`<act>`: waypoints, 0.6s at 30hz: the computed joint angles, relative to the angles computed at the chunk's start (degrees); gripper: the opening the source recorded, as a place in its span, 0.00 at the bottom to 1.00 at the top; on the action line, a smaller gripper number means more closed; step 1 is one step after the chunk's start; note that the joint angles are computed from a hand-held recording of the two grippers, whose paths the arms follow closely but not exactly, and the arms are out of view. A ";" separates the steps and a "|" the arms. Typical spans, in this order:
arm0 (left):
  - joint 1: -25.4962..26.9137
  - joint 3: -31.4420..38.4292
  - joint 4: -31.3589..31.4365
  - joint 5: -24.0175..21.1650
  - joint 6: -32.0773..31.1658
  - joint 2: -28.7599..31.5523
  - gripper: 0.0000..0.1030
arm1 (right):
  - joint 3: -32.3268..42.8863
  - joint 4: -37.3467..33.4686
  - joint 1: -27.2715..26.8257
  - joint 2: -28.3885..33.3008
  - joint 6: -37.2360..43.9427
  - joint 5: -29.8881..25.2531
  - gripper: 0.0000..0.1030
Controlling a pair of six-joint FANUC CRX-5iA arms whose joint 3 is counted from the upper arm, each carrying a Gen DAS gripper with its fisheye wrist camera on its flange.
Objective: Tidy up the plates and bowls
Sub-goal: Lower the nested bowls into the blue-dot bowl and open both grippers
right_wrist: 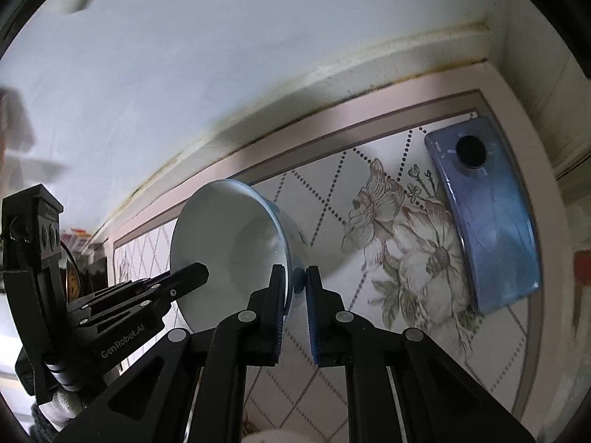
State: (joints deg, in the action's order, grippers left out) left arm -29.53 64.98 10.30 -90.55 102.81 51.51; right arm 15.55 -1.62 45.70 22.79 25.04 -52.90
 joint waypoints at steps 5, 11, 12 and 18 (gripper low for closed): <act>-0.31 -15.00 0.09 6.26 -1.91 -11.00 0.06 | -2.71 3.77 4.02 -3.80 -4.08 -0.48 0.12; -1.32 -25.86 -0.14 10.43 -3.40 -19.76 0.06 | -8.21 8.58 9.97 -9.84 -10.81 -0.70 0.12; -1.61 -27.86 -0.20 11.15 -3.65 -21.34 0.06 | -8.89 9.63 11.17 -10.67 -12.20 -1.00 0.12; -2.56 -37.61 0.62 13.57 -4.71 -28.67 0.06 | -13.74 14.13 18.36 -15.40 -21.04 -2.02 0.12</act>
